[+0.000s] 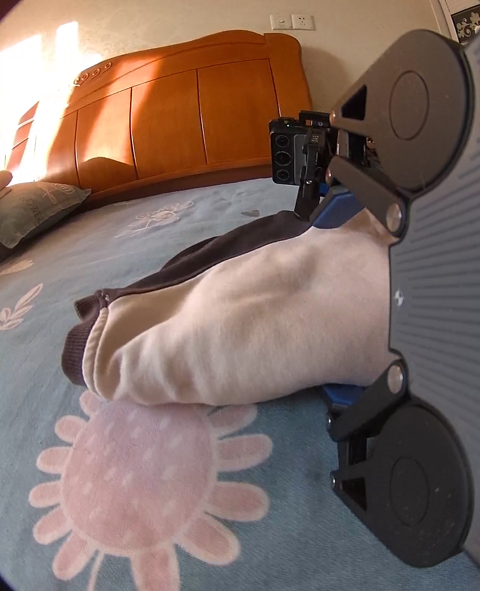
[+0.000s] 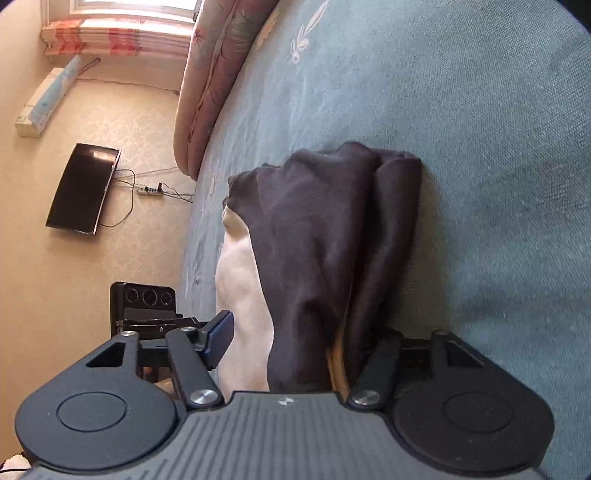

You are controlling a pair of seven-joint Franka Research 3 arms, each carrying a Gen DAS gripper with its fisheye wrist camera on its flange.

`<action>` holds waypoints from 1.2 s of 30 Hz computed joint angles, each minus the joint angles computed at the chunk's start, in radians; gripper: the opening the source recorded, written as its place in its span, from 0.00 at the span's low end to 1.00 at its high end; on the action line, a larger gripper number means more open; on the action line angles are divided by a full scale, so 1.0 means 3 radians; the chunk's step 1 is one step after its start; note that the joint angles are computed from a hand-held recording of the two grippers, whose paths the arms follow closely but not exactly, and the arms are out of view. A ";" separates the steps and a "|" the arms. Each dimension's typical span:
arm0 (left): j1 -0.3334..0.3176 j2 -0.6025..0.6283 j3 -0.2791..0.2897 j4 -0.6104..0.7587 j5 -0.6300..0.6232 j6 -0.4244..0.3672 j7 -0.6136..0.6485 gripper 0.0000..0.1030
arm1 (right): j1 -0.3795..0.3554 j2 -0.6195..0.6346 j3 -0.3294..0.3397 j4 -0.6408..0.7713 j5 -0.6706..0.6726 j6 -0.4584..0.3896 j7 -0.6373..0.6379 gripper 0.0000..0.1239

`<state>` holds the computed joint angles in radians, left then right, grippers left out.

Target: Fold clothes

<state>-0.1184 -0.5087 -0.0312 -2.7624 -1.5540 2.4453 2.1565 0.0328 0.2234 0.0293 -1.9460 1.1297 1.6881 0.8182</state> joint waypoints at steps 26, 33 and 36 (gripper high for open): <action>-0.0417 0.0020 -0.0488 0.0024 0.1703 0.1416 -0.1548 0.34 | 0.0513 -0.0867 -0.0023 -0.0837 -0.0312 0.1437 -0.0383 0.33; -0.0651 0.0037 -0.0223 0.0017 0.2000 0.1455 -0.1766 0.34 | 0.0502 -0.0824 -0.0042 -0.0826 -0.0213 0.1386 -0.0379 0.34; -0.0772 0.0043 -0.0109 0.0003 0.2104 0.1505 -0.1849 0.34 | 0.0501 -0.0860 -0.0050 -0.0884 -0.0149 0.1421 -0.0436 0.33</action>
